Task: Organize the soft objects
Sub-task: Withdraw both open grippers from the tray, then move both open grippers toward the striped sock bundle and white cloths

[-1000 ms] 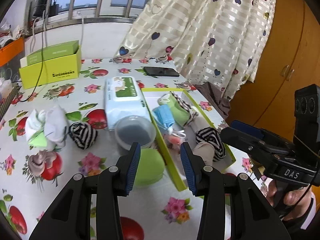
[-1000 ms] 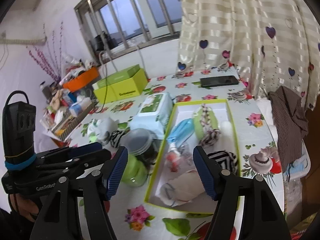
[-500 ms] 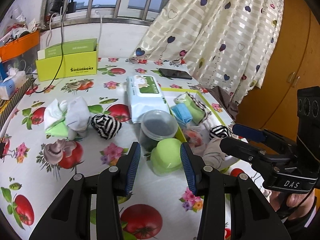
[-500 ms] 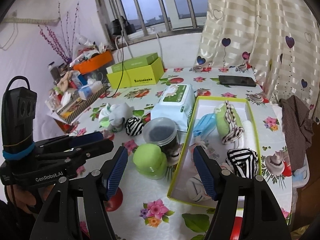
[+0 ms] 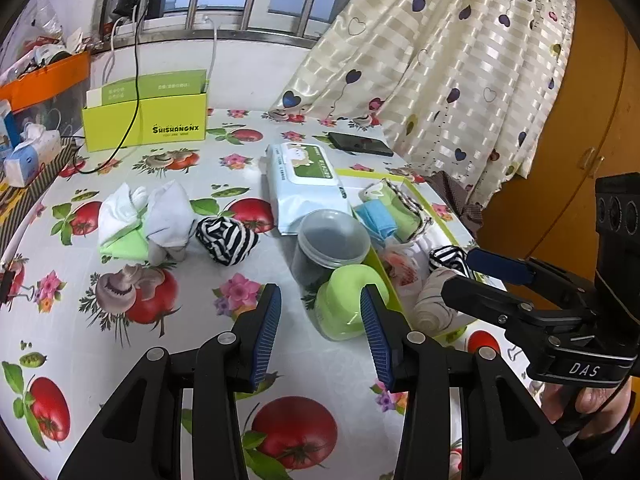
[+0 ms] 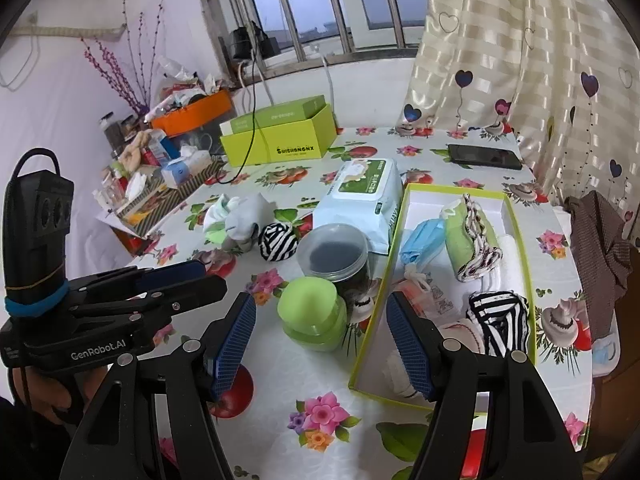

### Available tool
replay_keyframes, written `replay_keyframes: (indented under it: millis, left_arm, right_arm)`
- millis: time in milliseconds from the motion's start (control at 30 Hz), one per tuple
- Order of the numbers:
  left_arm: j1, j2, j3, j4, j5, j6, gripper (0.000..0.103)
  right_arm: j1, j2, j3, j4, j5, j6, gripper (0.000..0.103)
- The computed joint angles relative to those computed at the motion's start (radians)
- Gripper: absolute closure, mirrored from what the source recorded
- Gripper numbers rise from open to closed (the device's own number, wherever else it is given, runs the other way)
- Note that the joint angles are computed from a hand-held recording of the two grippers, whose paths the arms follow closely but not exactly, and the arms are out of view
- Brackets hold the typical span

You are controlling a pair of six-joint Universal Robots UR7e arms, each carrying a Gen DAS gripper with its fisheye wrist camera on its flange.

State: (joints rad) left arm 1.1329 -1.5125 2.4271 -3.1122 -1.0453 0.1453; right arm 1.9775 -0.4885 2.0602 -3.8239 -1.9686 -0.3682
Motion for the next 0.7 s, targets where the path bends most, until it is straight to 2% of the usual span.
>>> replay_keyframes:
  millis: [700]
  left_arm:
    - [0.099,-0.014,-0.026,0.028,0.015,-0.024,0.06]
  right_arm:
    - [0.001,0.018,-0.023,0.048,0.022,-0.007,0.035]
